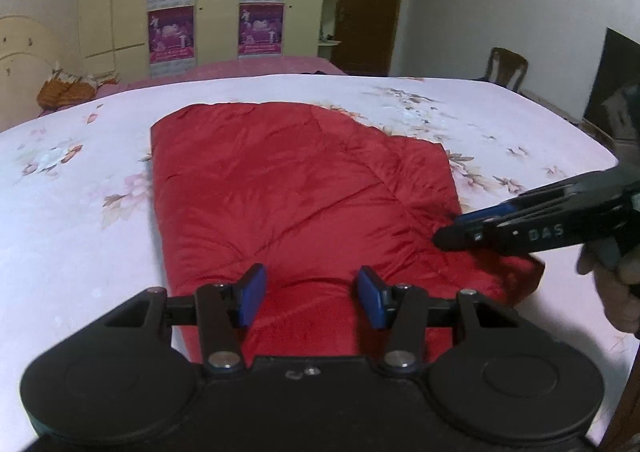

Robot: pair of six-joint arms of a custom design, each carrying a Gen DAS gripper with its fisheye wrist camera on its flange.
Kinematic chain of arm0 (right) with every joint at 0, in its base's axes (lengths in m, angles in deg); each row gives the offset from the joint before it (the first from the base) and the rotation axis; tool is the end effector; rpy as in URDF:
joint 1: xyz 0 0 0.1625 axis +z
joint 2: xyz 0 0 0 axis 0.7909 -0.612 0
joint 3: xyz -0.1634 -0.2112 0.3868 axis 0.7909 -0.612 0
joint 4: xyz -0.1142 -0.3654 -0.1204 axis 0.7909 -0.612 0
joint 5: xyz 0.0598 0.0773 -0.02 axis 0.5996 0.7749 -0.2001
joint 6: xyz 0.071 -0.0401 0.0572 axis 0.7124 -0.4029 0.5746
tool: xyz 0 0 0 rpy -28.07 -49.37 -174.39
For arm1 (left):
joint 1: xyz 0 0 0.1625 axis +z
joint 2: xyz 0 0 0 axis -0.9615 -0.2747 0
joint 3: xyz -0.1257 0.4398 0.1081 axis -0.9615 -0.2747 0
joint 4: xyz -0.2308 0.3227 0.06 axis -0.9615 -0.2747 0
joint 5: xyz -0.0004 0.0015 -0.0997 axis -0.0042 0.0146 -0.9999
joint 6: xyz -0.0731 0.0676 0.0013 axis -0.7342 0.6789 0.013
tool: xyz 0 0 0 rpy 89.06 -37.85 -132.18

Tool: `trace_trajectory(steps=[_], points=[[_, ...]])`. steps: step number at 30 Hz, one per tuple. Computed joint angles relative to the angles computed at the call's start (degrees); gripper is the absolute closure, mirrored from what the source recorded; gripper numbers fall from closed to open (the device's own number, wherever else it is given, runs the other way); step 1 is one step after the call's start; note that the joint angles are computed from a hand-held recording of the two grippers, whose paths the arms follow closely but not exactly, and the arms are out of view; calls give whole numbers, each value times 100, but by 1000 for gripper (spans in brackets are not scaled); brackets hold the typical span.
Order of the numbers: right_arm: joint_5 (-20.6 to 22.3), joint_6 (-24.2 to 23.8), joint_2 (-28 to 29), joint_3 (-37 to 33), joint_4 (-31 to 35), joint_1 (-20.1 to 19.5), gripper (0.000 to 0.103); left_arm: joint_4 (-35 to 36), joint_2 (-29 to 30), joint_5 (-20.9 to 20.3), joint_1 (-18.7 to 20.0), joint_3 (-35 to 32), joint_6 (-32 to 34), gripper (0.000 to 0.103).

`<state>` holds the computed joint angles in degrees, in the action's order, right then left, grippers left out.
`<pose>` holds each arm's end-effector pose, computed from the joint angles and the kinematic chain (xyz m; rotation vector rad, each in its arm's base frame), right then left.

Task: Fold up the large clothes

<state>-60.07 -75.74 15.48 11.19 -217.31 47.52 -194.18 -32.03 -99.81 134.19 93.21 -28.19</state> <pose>0.2499 -0.7251 0.1413 1.1841 -2.6462 0.5103 -0.1581 -0.6938 0.2202 0.3769 2.2248 -1.0537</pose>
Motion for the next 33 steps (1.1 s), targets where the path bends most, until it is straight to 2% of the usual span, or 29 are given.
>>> trace_trajectory(steps=[3,6,10,14,23,26,29,30,32,33], points=[[350,-335,-392,463,-371,46,67,-428,-191,142,-208,399,-160,54],[708,-496,-695,807,-267,12,67,-693,-274,393,-370,766,-302,56],[390,-811,-706,1110,-402,14,67,-744,-236,506,-367,908,-585,57],[168,-720,-642,1182,-558,-28,73,-749,-172,613,-358,881,-589,56],[-87,-714,-627,1315,-668,-87,73,-802,-197,871,-404,1106,-869,54],[27,-484,-681,1274,-504,-123,73,-794,-207,911,-402,1082,-917,54],[19,-182,-847,1287,-370,-124,73,-523,-309,1099,-553,1201,-1312,54],[-40,-224,-964,1406,-474,-97,73,-487,-356,1204,-649,1306,-1430,50],[-118,-262,-1200,1656,-693,-54,73,-140,-504,1526,-912,1545,-2047,31],[-191,-167,-1352,1779,-732,-21,70,221,-592,1694,-1054,1619,-2519,17]])
